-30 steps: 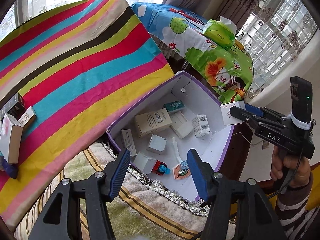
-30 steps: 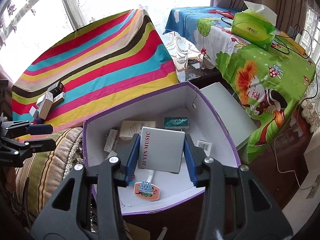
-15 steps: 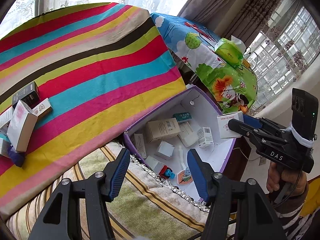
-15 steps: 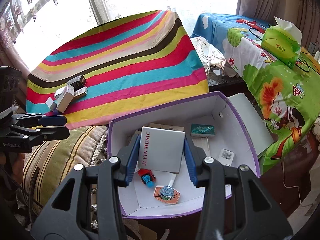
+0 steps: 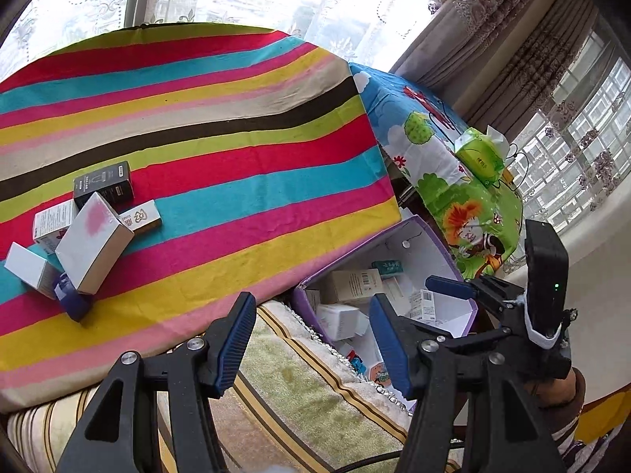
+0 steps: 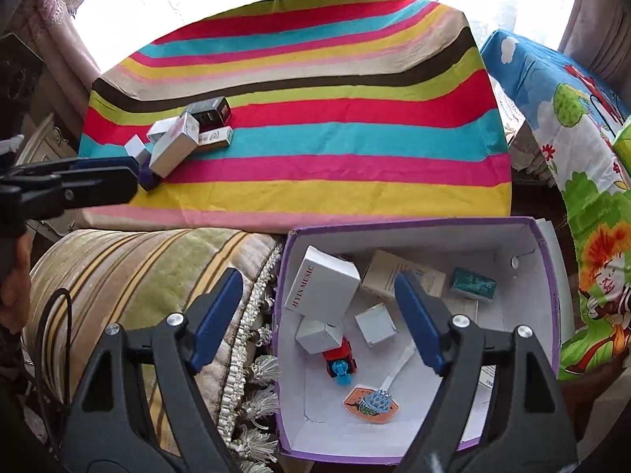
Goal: Organize rigid objects
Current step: 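Move both open tools back toward the remaining boxes on the cloth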
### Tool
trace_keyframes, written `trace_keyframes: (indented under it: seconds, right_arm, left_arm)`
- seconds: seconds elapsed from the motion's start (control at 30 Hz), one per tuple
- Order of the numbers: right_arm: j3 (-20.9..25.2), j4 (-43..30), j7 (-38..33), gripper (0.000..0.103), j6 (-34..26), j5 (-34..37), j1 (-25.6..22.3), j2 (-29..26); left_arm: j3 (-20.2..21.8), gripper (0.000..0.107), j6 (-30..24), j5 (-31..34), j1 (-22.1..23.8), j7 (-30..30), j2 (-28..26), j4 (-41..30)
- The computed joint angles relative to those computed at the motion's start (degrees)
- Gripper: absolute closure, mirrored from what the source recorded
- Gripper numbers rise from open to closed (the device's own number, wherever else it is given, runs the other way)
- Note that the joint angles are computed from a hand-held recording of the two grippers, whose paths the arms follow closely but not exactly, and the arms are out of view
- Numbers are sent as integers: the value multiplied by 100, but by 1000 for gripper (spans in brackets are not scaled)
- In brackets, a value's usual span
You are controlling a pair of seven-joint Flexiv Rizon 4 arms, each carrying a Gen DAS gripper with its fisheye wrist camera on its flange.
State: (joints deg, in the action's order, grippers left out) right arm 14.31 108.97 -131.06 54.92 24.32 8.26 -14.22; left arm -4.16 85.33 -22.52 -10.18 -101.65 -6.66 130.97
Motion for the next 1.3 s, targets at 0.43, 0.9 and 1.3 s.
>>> trace_keyframes:
  seconds: [0.43, 0.9, 1.3]
  right_arm:
    - [-142, 53, 481, 18, 206, -179, -264, -36]
    - [-90, 105, 452, 16, 141, -108, -166, -10]
    - [-134, 214, 774, 16, 225, -491, -65, -82]
  left_arm:
    - [593, 46, -3, 1078, 220, -1115, 560, 411]
    - [806, 46, -224, 2509, 1618, -2608, 1691, 1278]
    - [1025, 46, -16, 1327, 1472, -1846, 1246, 1687]
